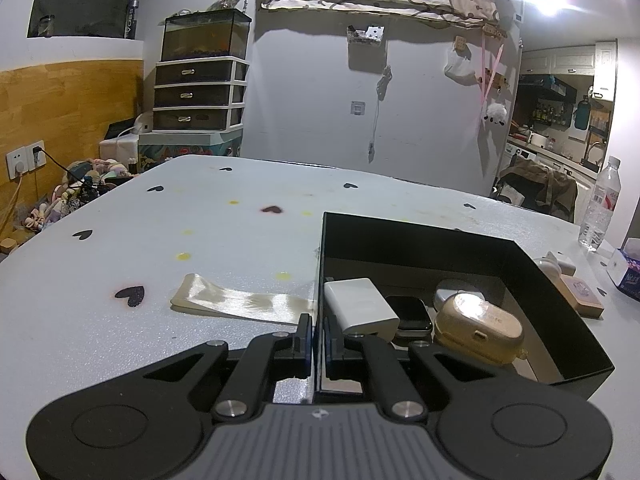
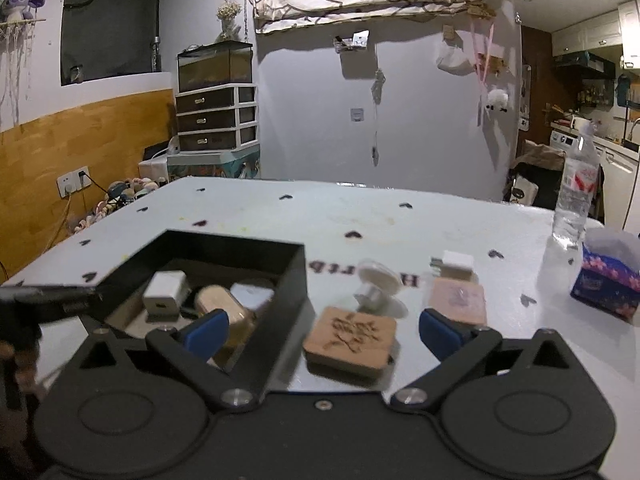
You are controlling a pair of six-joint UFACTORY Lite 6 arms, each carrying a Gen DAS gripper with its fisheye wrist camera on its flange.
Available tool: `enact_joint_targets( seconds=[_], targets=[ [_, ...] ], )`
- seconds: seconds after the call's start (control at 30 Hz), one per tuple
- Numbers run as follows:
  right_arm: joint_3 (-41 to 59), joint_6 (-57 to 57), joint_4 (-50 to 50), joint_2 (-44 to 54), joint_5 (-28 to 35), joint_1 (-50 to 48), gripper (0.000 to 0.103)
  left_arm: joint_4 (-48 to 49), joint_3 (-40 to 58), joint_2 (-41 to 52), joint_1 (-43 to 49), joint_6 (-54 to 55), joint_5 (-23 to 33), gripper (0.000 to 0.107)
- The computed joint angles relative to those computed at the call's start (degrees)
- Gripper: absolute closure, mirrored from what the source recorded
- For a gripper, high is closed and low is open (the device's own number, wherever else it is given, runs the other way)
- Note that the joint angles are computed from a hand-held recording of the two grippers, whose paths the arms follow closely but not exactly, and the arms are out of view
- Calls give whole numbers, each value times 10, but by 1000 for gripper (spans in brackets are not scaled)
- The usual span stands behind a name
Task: Organize rigid objects
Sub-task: 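Move the right gripper to the carved wooden square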
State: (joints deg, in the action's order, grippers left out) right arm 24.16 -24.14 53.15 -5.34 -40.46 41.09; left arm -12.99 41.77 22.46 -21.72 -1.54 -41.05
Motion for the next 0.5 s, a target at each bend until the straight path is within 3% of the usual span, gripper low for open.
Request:
enact_joint_targets(
  seconds=[0.23,0.5],
  targets=[
    [-25,100,-91,69,-61,-42,1,0,0,0,0,0,0,101],
    [70,191,-228,204,-32,-125,9,0,0,0,-1,0,0,101]
  ],
)
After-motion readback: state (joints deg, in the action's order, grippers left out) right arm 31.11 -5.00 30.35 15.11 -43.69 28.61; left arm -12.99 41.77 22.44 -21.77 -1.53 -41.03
